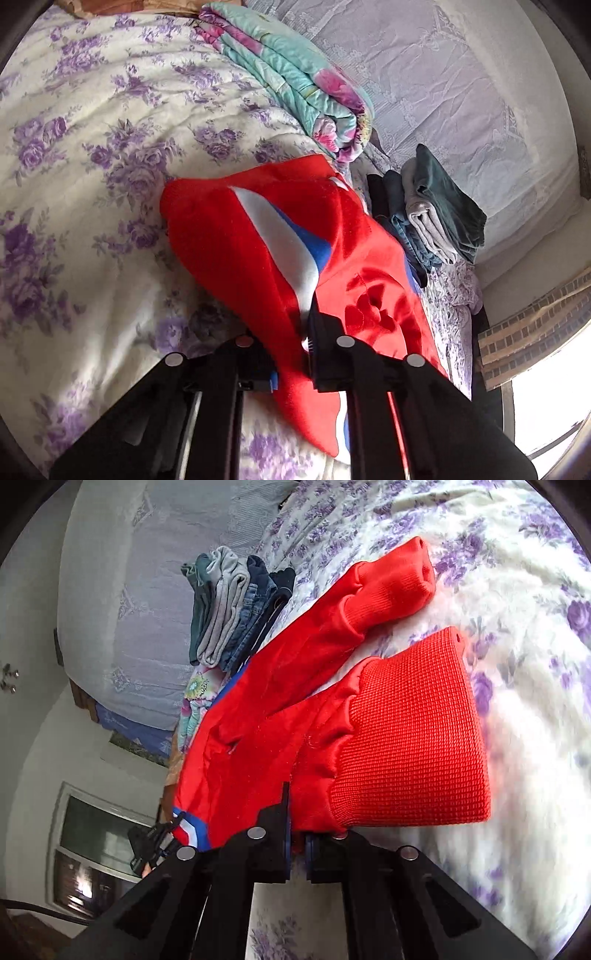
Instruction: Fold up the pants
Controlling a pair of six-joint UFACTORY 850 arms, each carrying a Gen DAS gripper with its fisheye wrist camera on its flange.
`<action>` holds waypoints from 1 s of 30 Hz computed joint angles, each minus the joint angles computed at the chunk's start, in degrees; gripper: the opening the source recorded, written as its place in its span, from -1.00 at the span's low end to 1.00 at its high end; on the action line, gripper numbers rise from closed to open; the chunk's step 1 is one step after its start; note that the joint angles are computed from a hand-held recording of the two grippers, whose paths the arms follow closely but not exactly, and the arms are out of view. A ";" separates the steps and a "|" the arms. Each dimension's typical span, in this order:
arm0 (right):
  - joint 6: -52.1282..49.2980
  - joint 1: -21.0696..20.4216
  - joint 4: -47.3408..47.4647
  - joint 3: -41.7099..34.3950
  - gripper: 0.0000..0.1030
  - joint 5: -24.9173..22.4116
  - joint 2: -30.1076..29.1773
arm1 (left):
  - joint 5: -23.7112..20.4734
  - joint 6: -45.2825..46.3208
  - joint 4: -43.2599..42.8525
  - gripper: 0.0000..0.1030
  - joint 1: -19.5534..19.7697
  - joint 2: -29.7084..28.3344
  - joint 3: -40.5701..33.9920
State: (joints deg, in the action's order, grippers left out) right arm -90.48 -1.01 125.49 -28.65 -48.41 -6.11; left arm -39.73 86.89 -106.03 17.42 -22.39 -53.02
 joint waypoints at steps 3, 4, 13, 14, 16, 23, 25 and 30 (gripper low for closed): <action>-3.81 -2.87 -0.09 1.01 -0.91 3.15 6.11 | -3.13 -0.44 3.60 -0.89 0.95 4.70 3.48; -3.21 -4.31 -1.63 1.21 -0.91 3.43 8.09 | -4.90 -0.91 4.93 -0.89 1.24 6.12 4.72; 2.01 -12.44 -15.61 7.98 -0.91 8.60 14.21 | -4.43 5.20 7.07 -0.88 0.14 11.68 16.69; 0.04 -12.18 -14.43 8.70 -0.95 8.31 13.02 | -3.72 5.21 7.09 -0.83 0.49 10.51 16.87; -5.46 -10.92 -11.68 9.65 -0.85 10.25 14.77 | -8.28 7.19 6.10 -0.84 2.55 8.39 17.20; -2.93 -7.84 -14.31 11.20 -0.43 23.97 26.70 | -0.29 17.07 -7.31 0.39 7.16 20.52 24.67; -1.75 -6.04 -15.89 10.54 -0.36 27.75 28.03 | 0.33 18.40 -8.88 0.38 7.72 22.26 24.64; 4.29 -6.54 -20.45 9.52 0.72 33.22 28.39 | 0.95 18.30 -7.25 0.39 2.90 21.13 20.93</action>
State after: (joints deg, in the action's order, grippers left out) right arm -86.18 -7.55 105.03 -19.14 -15.19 22.28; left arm -38.77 105.19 -113.29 20.32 -1.26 -32.09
